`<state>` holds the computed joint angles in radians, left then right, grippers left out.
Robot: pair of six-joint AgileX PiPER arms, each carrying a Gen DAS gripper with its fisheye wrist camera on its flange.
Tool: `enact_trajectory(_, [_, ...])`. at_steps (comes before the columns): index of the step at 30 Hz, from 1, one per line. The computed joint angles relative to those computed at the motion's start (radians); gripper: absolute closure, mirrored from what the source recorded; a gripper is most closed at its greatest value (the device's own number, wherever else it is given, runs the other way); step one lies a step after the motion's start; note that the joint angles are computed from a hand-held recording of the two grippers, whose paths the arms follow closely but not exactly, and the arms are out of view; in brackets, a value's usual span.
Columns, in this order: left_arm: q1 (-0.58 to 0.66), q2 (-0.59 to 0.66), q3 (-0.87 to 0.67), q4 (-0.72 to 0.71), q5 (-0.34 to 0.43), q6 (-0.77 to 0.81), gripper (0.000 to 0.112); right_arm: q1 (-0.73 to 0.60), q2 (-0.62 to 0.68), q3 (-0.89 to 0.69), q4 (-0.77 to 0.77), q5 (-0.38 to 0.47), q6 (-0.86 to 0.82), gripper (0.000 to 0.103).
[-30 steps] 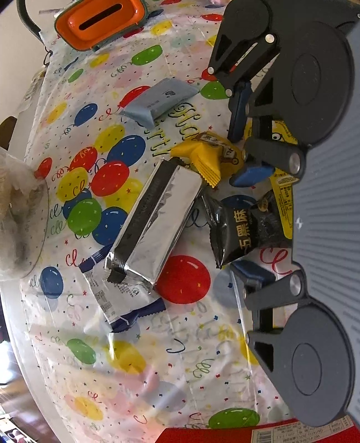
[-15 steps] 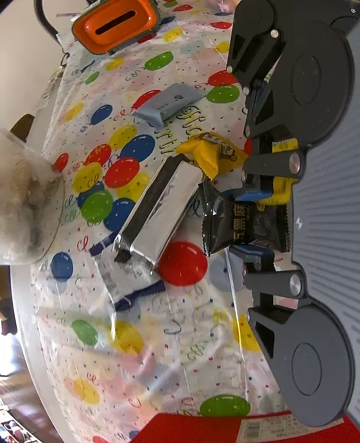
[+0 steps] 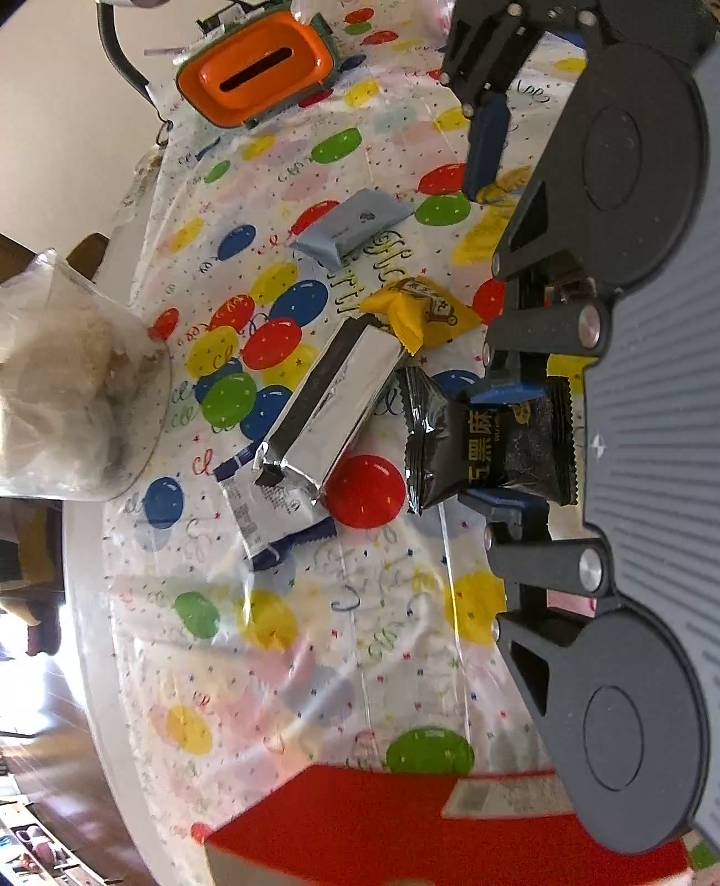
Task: Organize snacks
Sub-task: 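Carry both packets over the cardboard box and lower them inside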
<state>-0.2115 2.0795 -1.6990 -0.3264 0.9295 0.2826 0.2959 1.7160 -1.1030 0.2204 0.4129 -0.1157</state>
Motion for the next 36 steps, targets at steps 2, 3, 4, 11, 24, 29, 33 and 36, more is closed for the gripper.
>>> enact_trajectory(2, [0.014,-0.043,0.041,-0.013,-0.018,0.019,0.083,0.012,-0.028,0.001,-0.042,0.006,0.062,0.054])
enact_trajectory(3, [0.024,-0.06,0.055,-0.025,-0.019,0.031,0.083,0.022,-0.038,-0.003,-0.068,0.012,0.099,0.054])
enact_trajectory(4, [0.034,-0.079,0.069,-0.037,-0.019,0.043,0.083,0.03,-0.046,-0.01,-0.094,0.019,0.135,0.054])
enact_trajectory(11, [0.102,-0.194,0.125,-0.054,0.003,0.105,0.083,0.118,-0.062,-0.108,-0.27,0.111,0.378,0.054])
enact_trajectory(24, [0.282,-0.294,0.134,-0.086,0.088,0.259,0.083,0.294,0.076,-0.425,-0.398,0.272,0.578,0.054])
enact_trajectory(29, [0.367,-0.287,0.084,-0.104,0.141,0.324,0.083,0.356,0.179,-0.607,-0.416,0.346,0.599,0.054])
enact_trajectory(33, [0.434,-0.263,0.033,-0.112,0.174,0.361,0.083,0.403,0.289,-0.794,-0.433,0.426,0.609,0.054])
enact_trajectory(36, [0.48,-0.237,-0.009,-0.112,0.198,0.382,0.083,0.428,0.383,-0.95,-0.434,0.493,0.601,0.054])
